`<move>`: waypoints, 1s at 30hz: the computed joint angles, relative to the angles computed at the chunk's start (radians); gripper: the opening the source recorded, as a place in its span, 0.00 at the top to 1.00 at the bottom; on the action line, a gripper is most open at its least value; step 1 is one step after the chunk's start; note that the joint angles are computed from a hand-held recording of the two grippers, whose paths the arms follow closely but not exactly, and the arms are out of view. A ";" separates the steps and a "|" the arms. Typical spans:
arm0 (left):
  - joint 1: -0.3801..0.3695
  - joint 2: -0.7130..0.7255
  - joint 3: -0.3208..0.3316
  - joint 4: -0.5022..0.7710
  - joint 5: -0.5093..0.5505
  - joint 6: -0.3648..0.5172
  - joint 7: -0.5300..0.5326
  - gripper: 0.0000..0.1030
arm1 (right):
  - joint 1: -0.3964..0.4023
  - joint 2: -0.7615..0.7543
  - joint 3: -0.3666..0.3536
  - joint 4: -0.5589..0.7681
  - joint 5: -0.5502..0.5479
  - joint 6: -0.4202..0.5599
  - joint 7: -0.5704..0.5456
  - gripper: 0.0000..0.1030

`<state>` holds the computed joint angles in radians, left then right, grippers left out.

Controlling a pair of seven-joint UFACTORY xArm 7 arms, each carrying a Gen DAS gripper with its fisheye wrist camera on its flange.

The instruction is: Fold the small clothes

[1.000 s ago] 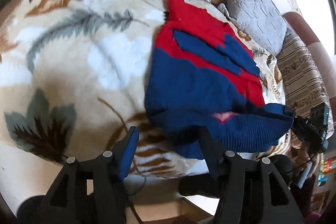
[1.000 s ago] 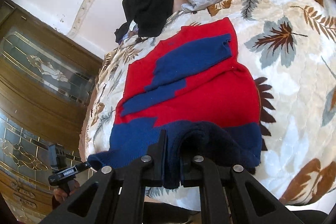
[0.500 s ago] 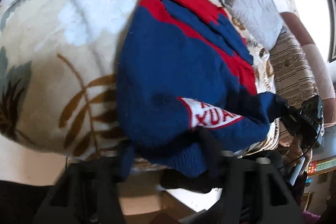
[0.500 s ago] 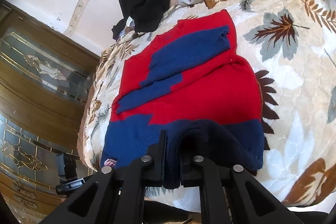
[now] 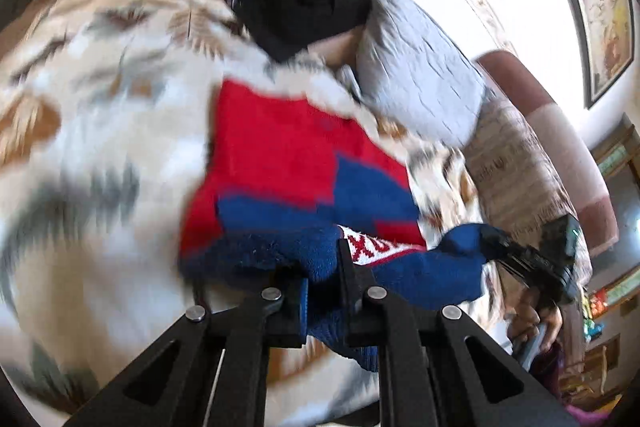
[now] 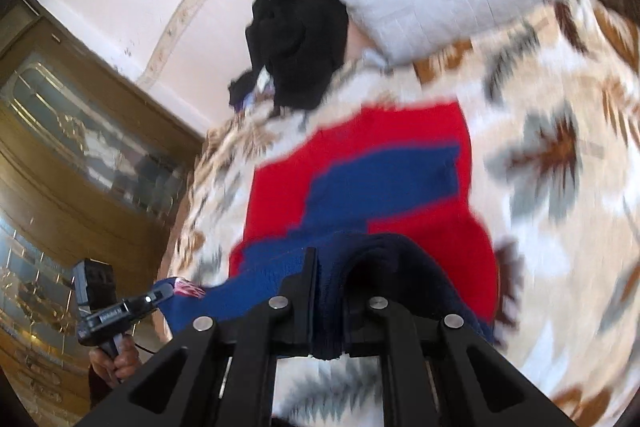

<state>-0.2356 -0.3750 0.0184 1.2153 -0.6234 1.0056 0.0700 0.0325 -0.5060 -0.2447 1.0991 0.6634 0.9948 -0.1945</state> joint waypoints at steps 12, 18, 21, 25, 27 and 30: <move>0.087 0.648 -0.092 0.527 0.077 -0.029 -0.116 0.87 | -0.093 0.620 0.051 0.402 0.162 -0.102 0.057 0.87; 0.169 0.629 -0.164 0.389 -0.091 -0.184 -0.062 0.85 | -0.214 0.687 0.115 0.400 0.315 -0.097 0.014 0.74; 0.183 0.589 -0.170 0.354 -0.175 -0.225 -0.026 0.85 | -0.256 0.627 0.149 0.346 0.379 -0.176 -0.044 0.43; 0.146 0.474 -0.160 0.250 -0.195 -0.410 0.019 0.66 | -0.264 0.533 0.167 0.279 0.376 -0.235 -0.074 0.27; 0.115 0.410 -0.145 0.185 -0.128 -0.534 -0.032 0.41 | -0.246 0.486 0.168 0.253 0.318 -0.227 -0.095 0.34; 0.083 0.364 -0.128 0.160 0.109 -0.503 -0.163 0.40 | -0.208 0.470 0.171 0.267 0.177 -0.164 -0.082 0.62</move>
<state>-0.1525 -0.0108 -0.1095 1.3749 -0.5145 0.5030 -0.0930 -0.1754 -0.0362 -0.0733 1.3661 0.8402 0.8312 -0.2766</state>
